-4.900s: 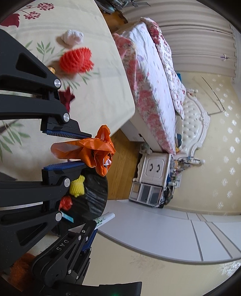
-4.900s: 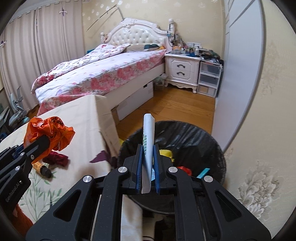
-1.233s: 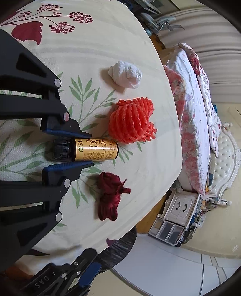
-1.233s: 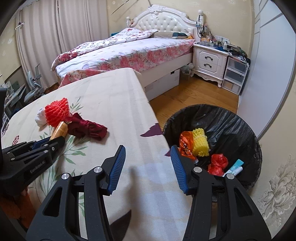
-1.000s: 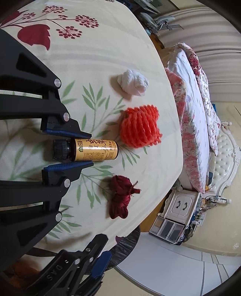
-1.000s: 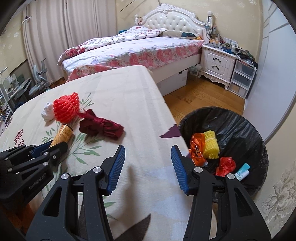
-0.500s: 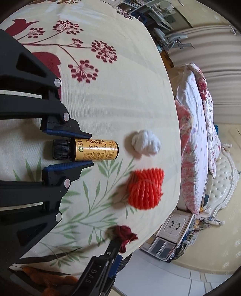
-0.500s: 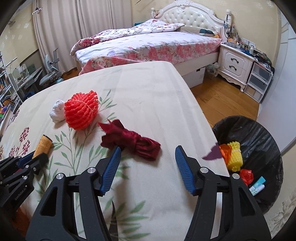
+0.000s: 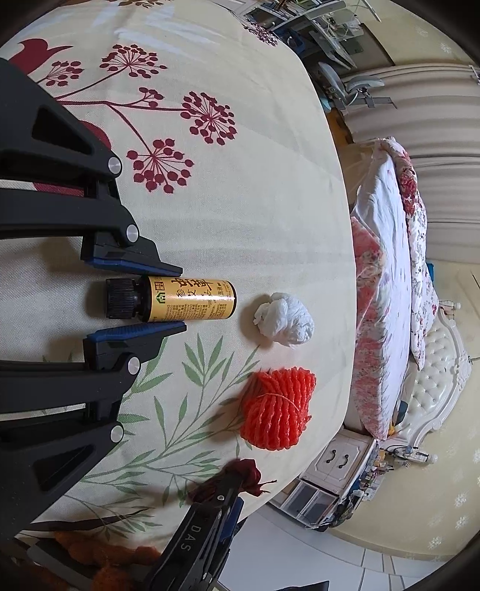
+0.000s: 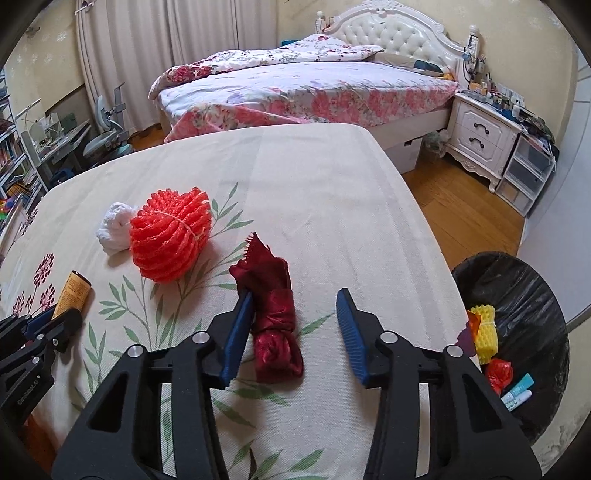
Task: Collect trash
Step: 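Grasp the dark red cloth with the right tool while the left tool holds the yellow bottle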
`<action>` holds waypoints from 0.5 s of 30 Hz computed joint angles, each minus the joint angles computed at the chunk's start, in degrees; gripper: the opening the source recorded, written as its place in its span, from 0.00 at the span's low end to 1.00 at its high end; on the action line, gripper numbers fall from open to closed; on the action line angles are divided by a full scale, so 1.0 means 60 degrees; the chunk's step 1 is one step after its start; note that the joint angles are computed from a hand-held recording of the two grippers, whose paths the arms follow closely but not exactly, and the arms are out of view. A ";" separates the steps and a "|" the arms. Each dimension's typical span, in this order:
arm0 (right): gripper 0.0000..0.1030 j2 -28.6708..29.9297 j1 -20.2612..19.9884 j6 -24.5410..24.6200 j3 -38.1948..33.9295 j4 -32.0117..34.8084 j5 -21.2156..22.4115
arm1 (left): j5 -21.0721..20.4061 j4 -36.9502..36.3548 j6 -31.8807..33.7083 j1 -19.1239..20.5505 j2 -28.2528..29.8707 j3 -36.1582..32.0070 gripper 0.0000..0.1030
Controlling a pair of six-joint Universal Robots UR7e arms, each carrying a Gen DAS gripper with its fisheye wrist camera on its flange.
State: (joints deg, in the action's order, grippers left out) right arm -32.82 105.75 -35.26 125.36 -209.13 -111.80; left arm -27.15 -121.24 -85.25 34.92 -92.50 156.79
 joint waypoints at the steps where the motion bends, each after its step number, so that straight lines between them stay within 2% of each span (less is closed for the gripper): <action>1: 0.34 -0.0026 -0.0011 0.0021 0.0027 0.0081 0.0035 | -0.0010 0.0040 -0.0044 -0.0034 -0.0024 0.0022 0.24; 5: 0.22 -0.0068 0.0007 0.0029 0.0164 0.0125 0.0063 | 0.0010 0.0129 -0.0151 -0.0091 -0.0063 0.0055 0.24; 15: 0.21 -0.0335 -0.0066 0.0079 0.0827 -0.0402 0.0138 | 0.0122 0.1071 -0.0932 -0.0526 0.0017 -0.0006 0.24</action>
